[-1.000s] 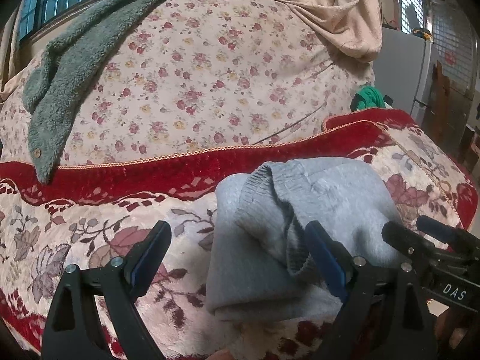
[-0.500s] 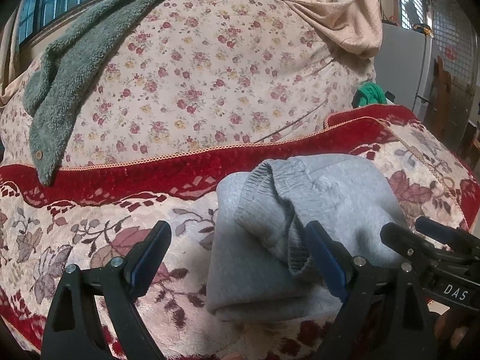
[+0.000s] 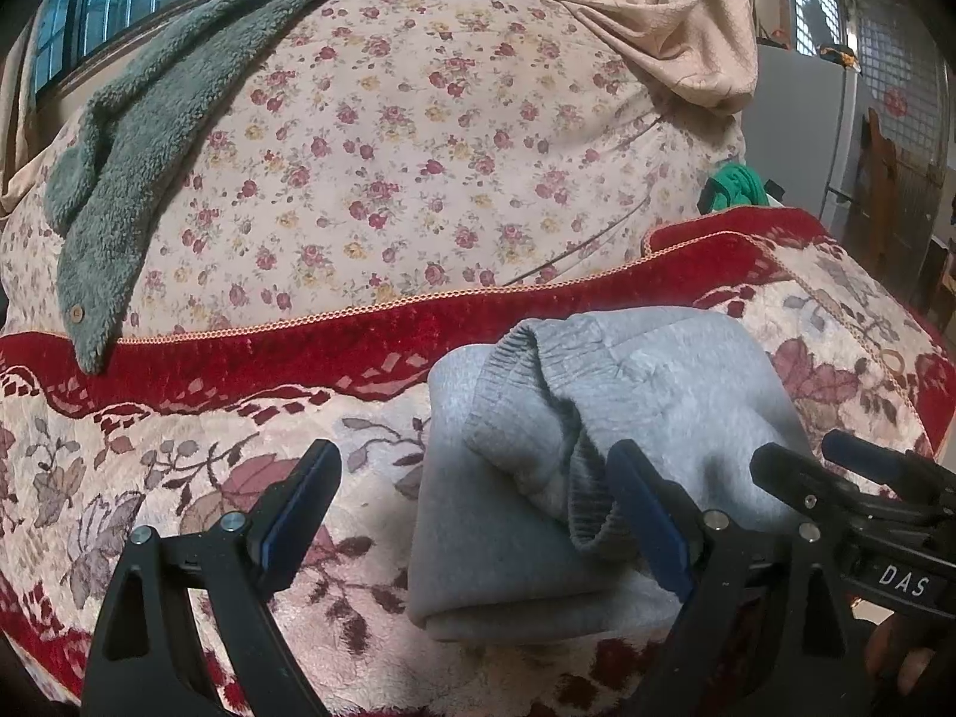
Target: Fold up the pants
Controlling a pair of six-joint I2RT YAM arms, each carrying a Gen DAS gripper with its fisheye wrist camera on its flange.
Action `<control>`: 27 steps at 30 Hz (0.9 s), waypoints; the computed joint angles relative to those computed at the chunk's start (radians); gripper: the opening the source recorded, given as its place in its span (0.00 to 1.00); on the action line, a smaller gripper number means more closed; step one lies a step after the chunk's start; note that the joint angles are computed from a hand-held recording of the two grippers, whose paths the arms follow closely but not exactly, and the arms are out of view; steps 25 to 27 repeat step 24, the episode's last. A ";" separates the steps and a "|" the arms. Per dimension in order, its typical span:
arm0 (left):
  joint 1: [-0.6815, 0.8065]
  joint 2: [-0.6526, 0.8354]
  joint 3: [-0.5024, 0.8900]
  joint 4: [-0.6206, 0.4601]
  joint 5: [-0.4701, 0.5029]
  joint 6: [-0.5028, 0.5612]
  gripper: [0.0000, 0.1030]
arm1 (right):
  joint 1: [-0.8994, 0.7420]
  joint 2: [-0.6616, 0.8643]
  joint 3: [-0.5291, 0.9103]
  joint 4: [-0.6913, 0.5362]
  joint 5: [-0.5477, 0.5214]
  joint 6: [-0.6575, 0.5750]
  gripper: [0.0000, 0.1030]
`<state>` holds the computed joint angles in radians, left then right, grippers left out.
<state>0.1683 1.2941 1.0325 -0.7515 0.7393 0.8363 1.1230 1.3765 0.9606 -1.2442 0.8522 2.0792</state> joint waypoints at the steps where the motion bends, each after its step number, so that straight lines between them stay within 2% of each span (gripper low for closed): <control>1: -0.001 -0.002 0.000 -0.001 -0.001 -0.003 0.88 | 0.001 -0.001 -0.001 0.002 0.000 -0.002 0.88; 8: -0.003 -0.005 -0.004 0.002 -0.003 -0.007 0.88 | -0.014 -0.003 -0.011 0.033 -0.003 -0.036 0.88; 15: -0.002 -0.009 -0.011 0.011 0.002 -0.002 0.88 | -0.014 -0.007 -0.023 0.049 -0.014 -0.040 0.88; 21: 0.012 -0.039 -0.036 0.032 0.043 0.029 0.88 | -0.014 -0.008 -0.024 0.047 -0.012 -0.037 0.88; 27: 0.008 -0.053 -0.042 0.037 0.035 0.029 0.88 | -0.012 -0.005 -0.019 0.040 -0.011 -0.033 0.88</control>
